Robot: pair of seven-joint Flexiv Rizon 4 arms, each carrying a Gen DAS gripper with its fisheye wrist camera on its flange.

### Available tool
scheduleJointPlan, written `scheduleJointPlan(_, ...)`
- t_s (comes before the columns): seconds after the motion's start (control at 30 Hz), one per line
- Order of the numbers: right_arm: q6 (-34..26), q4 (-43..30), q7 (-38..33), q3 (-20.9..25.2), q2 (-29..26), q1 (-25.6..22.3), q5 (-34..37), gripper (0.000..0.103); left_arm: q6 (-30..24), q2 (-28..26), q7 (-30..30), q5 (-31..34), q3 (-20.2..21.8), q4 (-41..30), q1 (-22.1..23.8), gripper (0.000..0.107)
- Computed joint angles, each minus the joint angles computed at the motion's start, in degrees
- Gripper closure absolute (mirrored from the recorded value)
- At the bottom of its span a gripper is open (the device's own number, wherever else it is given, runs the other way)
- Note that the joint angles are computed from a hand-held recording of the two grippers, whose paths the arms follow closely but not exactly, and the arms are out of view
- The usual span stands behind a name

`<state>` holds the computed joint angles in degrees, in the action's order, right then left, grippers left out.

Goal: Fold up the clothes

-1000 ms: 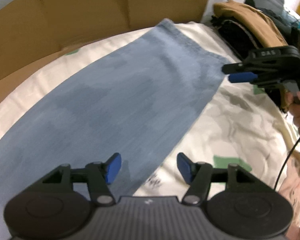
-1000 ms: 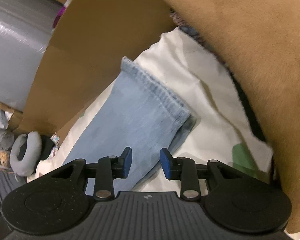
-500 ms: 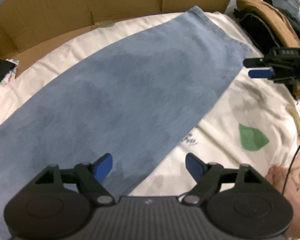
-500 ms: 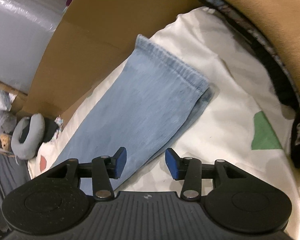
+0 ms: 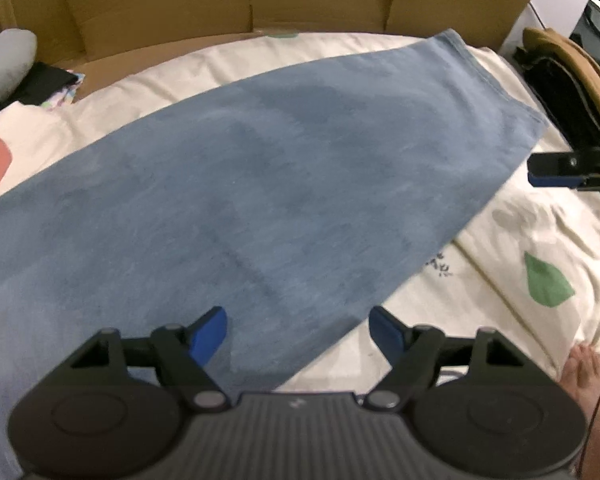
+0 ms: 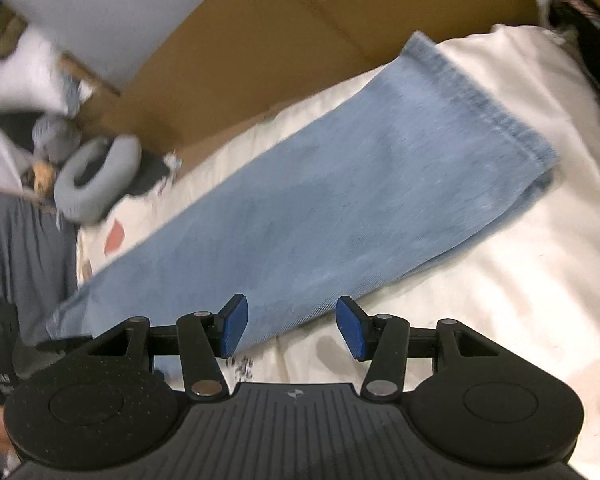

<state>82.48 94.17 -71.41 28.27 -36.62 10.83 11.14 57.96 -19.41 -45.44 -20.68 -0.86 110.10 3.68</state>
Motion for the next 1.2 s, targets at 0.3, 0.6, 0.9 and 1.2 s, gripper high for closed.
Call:
scheduleJointPlan(0.3,-7.2,-1.9,-4.0,1.5,-0.2,1.5,-0.1,0.047,4.1,-0.2,-0.9,6.0,2.1,1.9,-0.9,0.027)
scheduleJointPlan(0.6,-12.2,-4.4,-7.7,-0.3,-0.8,5.8,2.7,0.047,10.4,-0.6,-1.7,9.9,2.6,4.6,-1.3,0.019)
scheduleJointPlan(0.9,-11.6,-4.9,-10.3,-2.0,-0.8,7.9,3.8,0.048,16.5,1.9,0.3,1.6,-1.3,8.3,2.4,0.026)
scheduleJointPlan(1.2,-11.8,-7.8,-11.7,-3.3,-2.2,10.0,1.6,0.049,18.3,2.6,10.2,-17.0,-7.6,9.9,5.0,0.073)
